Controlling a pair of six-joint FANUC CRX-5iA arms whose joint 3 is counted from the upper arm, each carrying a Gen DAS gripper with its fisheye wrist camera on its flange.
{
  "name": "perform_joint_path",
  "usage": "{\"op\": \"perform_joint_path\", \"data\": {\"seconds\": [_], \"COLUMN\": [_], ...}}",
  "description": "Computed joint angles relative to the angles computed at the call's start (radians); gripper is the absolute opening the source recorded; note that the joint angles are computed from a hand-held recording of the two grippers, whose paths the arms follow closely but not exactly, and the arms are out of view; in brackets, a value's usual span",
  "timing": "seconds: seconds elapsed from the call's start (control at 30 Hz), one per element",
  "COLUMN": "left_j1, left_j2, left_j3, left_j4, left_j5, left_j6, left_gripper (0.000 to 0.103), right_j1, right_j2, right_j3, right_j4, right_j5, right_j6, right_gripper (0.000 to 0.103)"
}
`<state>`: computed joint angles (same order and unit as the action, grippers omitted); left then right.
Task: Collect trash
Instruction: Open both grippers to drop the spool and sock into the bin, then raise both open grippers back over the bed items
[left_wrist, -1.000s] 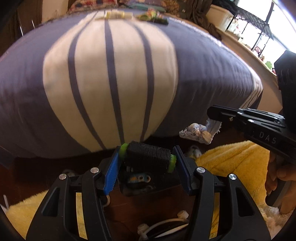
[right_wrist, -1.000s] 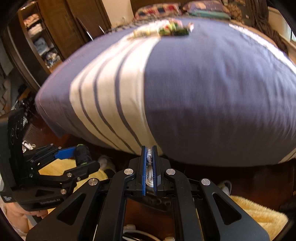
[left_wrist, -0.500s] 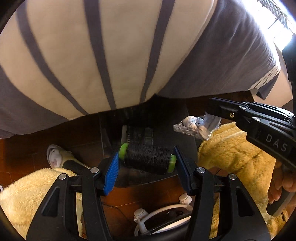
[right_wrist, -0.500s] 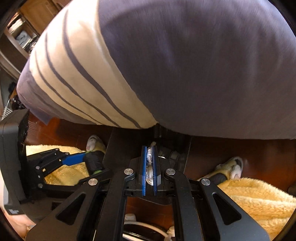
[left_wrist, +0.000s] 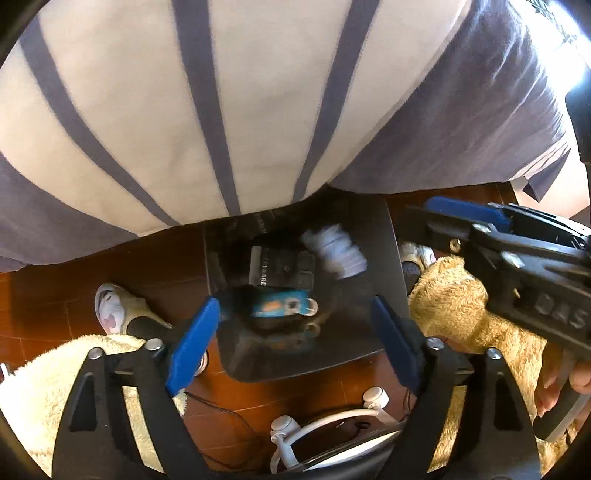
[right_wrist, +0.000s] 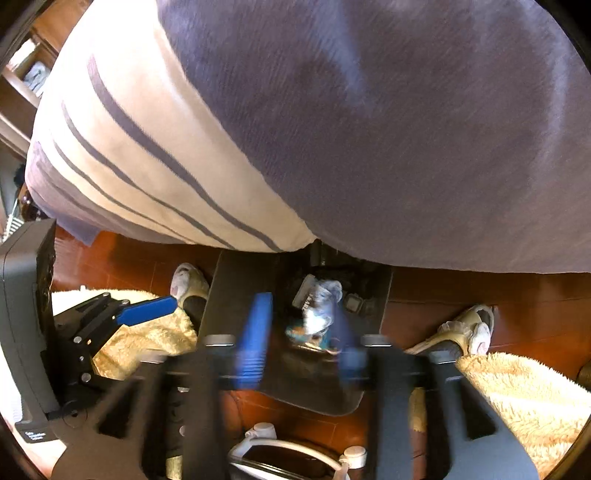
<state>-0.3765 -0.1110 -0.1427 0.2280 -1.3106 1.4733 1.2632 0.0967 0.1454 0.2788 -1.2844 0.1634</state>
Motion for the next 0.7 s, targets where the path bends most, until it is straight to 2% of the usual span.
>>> {"op": "perform_joint_path", "data": {"seconds": [0.07, 0.23, 0.3, 0.53, 0.7], "left_j1": [-0.002, 0.001, 0.006, 0.028, 0.056], "left_j2": [-0.007, -0.042, -0.055, -0.099, -0.091], "left_j3": [0.009, 0.032, 0.05, 0.124, 0.214], "left_j4": [-0.015, -0.046, -0.049, -0.045, -0.029], "left_j5": [-0.007, -0.018, -0.023, -0.028, 0.0], "left_j6": [0.007, 0.02, 0.024, 0.01, 0.0], "left_gripper": [0.086, 0.095, 0.095, 0.095, 0.095], "right_j1": [0.008, 0.035, 0.045, 0.085, 0.08], "right_j2": [-0.01, -0.026, -0.026, -0.044, -0.037], "right_j3": [-0.007, -0.007, 0.004, 0.042, 0.101], "right_j4": [0.029, 0.109, 0.136, 0.253, 0.37], "right_j5": [-0.01, -0.074, -0.109, -0.184, -0.222], "right_j6": [-0.023, -0.061, -0.069, -0.098, -0.053], "right_gripper": [0.057, 0.086, 0.091, 0.092, 0.092]}}
